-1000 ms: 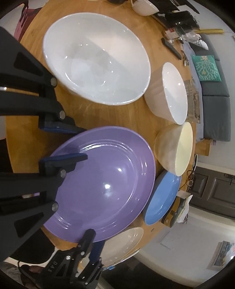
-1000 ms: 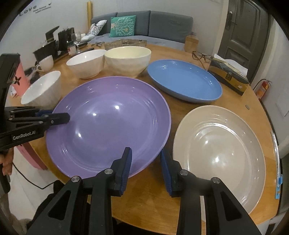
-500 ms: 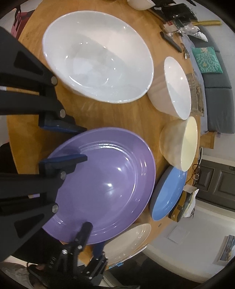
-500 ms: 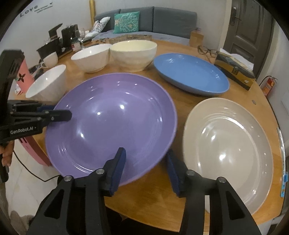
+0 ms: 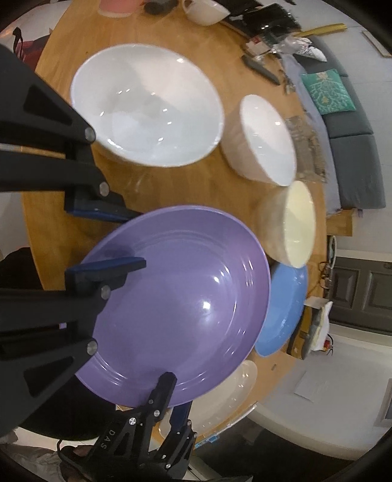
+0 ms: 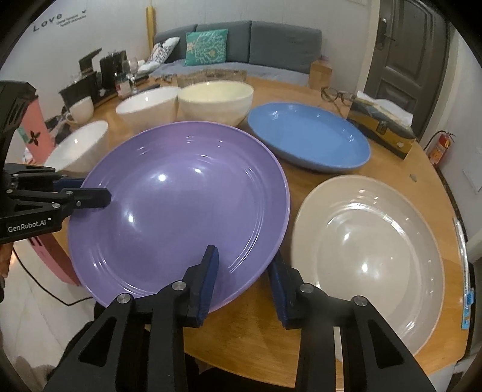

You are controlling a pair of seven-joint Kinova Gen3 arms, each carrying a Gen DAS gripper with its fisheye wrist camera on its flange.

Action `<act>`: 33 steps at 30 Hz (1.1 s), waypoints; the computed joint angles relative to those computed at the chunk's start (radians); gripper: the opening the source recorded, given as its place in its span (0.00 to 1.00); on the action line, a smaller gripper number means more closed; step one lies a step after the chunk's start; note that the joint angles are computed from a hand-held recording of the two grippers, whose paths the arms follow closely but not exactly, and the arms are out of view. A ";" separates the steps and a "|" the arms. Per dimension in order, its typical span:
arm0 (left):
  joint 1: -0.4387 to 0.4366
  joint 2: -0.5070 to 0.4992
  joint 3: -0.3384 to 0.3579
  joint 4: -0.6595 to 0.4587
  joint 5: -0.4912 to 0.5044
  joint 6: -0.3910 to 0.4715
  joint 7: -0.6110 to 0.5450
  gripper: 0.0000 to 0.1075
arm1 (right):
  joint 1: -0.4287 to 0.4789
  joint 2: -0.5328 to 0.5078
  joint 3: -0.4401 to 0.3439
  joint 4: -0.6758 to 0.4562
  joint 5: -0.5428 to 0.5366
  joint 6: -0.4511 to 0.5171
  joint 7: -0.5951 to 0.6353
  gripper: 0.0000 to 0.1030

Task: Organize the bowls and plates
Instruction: 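Carry the purple plate over the beige plate and lower it on top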

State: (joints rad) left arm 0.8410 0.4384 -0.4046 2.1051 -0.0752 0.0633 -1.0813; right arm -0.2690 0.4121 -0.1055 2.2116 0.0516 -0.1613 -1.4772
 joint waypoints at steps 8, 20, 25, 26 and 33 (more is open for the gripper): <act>0.020 -0.019 0.033 -0.103 -0.089 0.083 -0.002 0.19 | -0.011 -0.075 0.071 0.042 -0.036 -0.039 0.025 0.27; 0.046 0.120 0.133 -0.341 -0.193 0.179 0.154 0.19 | 0.068 -0.100 0.173 0.067 -0.104 -0.053 0.075 0.28; 0.103 0.177 0.105 -0.397 -0.220 0.211 0.246 0.20 | 0.131 -0.076 0.163 0.058 -0.096 -0.029 0.072 0.28; 0.136 0.183 0.078 -0.397 -0.237 0.218 0.276 0.20 | 0.133 -0.071 0.164 0.056 -0.095 -0.027 0.073 0.28; 0.210 0.206 0.021 -0.413 -0.348 0.252 0.414 0.21 | 0.108 -0.060 0.192 0.051 -0.114 -0.014 0.071 0.28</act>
